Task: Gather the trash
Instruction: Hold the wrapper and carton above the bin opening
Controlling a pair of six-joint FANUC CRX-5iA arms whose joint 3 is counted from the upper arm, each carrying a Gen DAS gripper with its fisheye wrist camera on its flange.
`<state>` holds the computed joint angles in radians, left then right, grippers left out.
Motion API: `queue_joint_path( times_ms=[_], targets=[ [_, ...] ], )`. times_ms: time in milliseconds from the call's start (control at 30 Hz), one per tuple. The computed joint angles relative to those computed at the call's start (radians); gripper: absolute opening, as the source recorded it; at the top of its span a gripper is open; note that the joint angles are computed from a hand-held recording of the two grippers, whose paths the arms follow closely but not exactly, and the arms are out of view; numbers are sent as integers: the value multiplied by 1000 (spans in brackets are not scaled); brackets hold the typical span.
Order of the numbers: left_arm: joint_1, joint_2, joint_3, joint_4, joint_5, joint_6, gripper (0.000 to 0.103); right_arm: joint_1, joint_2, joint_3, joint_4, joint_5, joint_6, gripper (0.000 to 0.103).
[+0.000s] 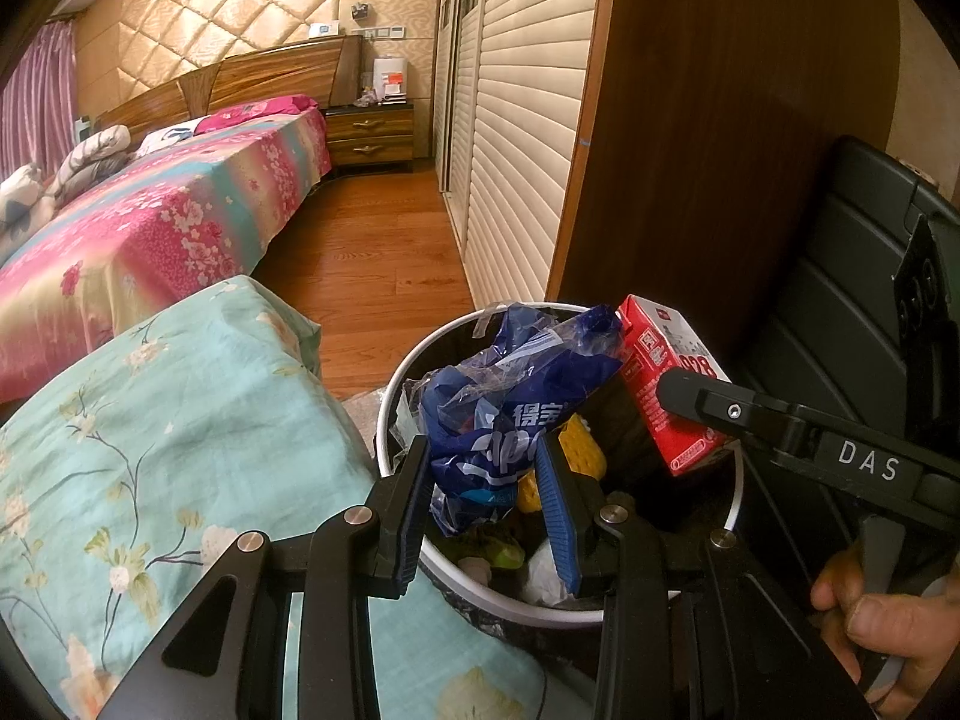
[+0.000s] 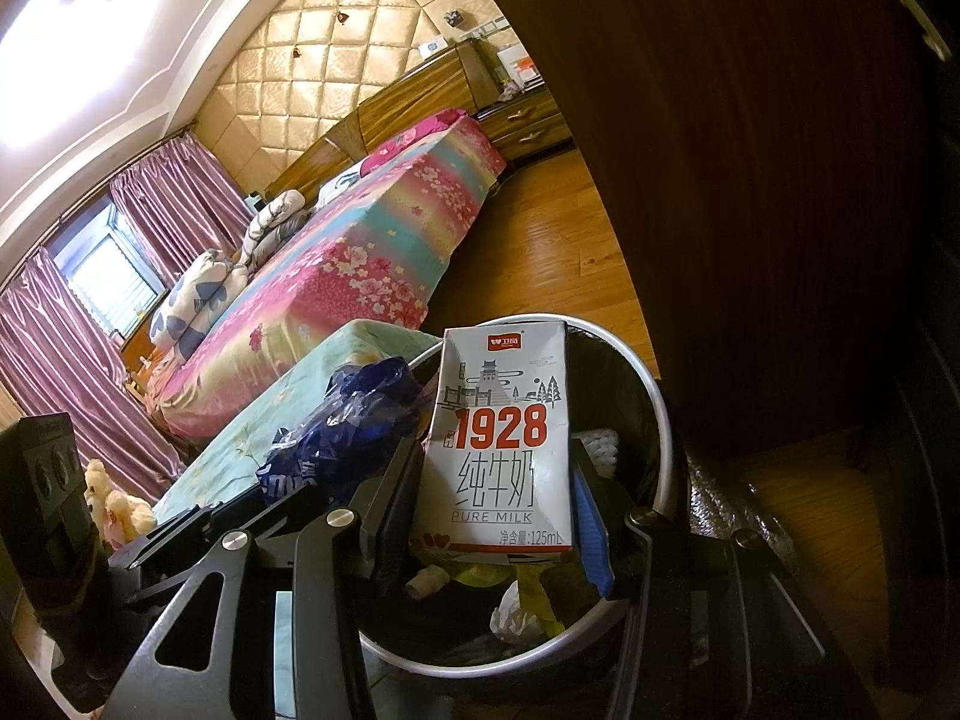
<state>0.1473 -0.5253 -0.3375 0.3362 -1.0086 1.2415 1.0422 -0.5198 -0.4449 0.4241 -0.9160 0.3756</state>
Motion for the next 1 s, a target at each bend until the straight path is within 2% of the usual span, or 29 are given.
queue_joint_path(
  times_ms=[1000],
  targets=[
    [14, -8, 0, 15, -16, -13, 34, 7, 3, 1, -6, 2, -11, 48]
  ],
)
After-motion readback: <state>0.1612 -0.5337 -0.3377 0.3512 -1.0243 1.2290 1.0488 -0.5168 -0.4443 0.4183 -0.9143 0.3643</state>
